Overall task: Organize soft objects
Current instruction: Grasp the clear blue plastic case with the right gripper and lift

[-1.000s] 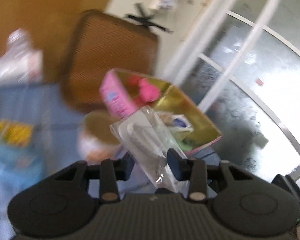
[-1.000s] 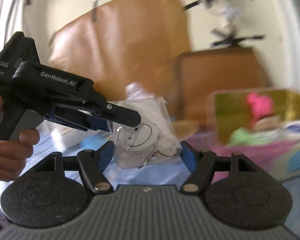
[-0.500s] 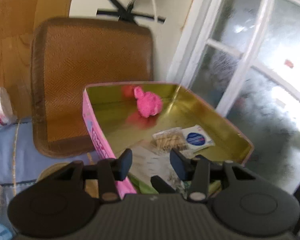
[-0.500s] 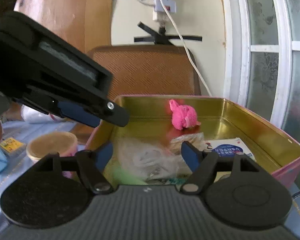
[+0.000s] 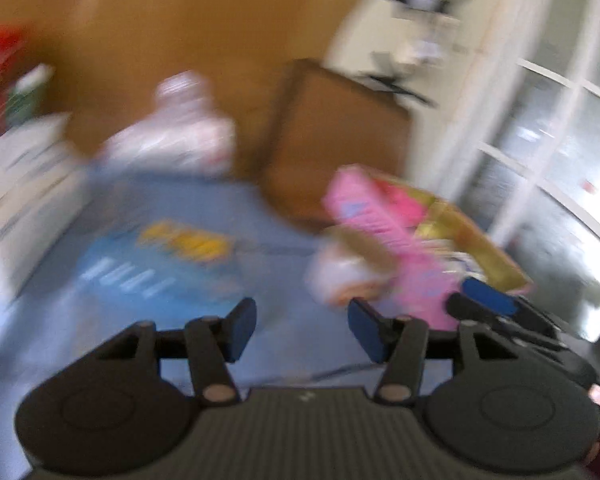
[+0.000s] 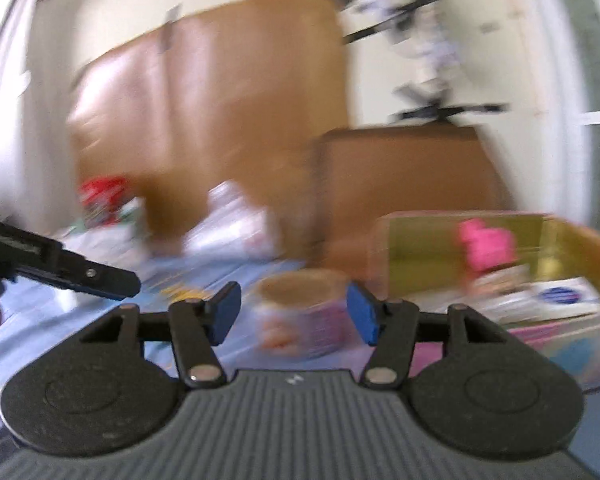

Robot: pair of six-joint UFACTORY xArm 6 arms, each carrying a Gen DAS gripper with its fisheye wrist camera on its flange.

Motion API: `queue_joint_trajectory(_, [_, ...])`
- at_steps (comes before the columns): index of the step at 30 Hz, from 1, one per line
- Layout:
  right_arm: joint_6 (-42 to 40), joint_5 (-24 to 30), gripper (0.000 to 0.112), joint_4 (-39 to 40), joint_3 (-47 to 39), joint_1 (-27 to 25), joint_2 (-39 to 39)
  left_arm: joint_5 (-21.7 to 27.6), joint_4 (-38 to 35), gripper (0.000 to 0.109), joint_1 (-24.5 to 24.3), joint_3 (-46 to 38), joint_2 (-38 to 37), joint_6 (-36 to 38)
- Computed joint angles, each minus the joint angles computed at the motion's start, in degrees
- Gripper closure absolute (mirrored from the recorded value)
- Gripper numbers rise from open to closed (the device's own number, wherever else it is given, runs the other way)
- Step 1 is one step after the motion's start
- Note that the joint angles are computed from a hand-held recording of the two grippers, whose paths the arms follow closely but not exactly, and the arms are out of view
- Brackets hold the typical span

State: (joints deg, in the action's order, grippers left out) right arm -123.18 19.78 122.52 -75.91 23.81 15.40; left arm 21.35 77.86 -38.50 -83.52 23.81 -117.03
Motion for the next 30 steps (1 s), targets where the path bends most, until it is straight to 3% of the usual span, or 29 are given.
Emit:
queue_joint_trajectory(3, [13.3, 0.3, 0.051, -15.5, -1.9, 3.3, 2.6, 3.0, 1.9, 0.057, 1.0, 10.8, -6.6, -11.0])
queue_joint_trajectory(6, [23.7, 1.5, 0.050, -27.8, -4.9, 5.9, 5.6, 2.8, 6.2, 0.057, 2.4, 17.6, -10.9, -21.9])
queue_joint_trajectory(9, [31.5, 1.5, 0.040, -37.7, -9.8, 8.1, 9.8, 2.0, 11.9, 0.057, 3.2, 20.9, -13.3, -30.3])
queue_joint_trajectory(11, [37.3, 1.2, 0.034, -44.7, -14.0, 9.4, 13.2, 2.3, 12.7, 0.057, 3.1, 21.6, -13.8, -31.3])
queue_joint_trajectory(17, [54.6, 1.0, 0.034, -65.9, -23.9, 11.1, 21.8, 2.2, 12.0, 0.053, 2.8, 20.6, -13.0, -30.8])
queue_joint_trajectory(18, [57.4, 1.6, 0.038, -69.2, -24.7, 11.1, 22.6, 1.8, 12.3, 0.051, 3.0, 20.4, -12.8, -31.3])
queue_joint_trajectory(19, [59.8, 2.2, 0.051, -71.6, -24.8, 11.0, 22.9, 1.6, 12.7, 0.049, 3.0, 20.3, -12.8, -31.9])
queue_joint_trajectory(23, [58.2, 4.1, 0.056, -66.7, -18.0, 10.8, 17.4, -0.1, 13.0, 0.033, 3.4, 19.4, -12.3, -32.5])
queue_joint_trajectory(27, [52.8, 5.2, 0.056, -58.4, -7.6, 10.8, 9.6, -3.1, 14.9, 0.031, 4.0, 16.3, -10.0, -33.8])
queue_joint_trajectory(30, [45.3, 4.6, 0.055, -52.1, 0.2, 11.1, 4.0, -4.2, 10.7, 0.032, 3.7, 13.5, -7.4, -29.3])
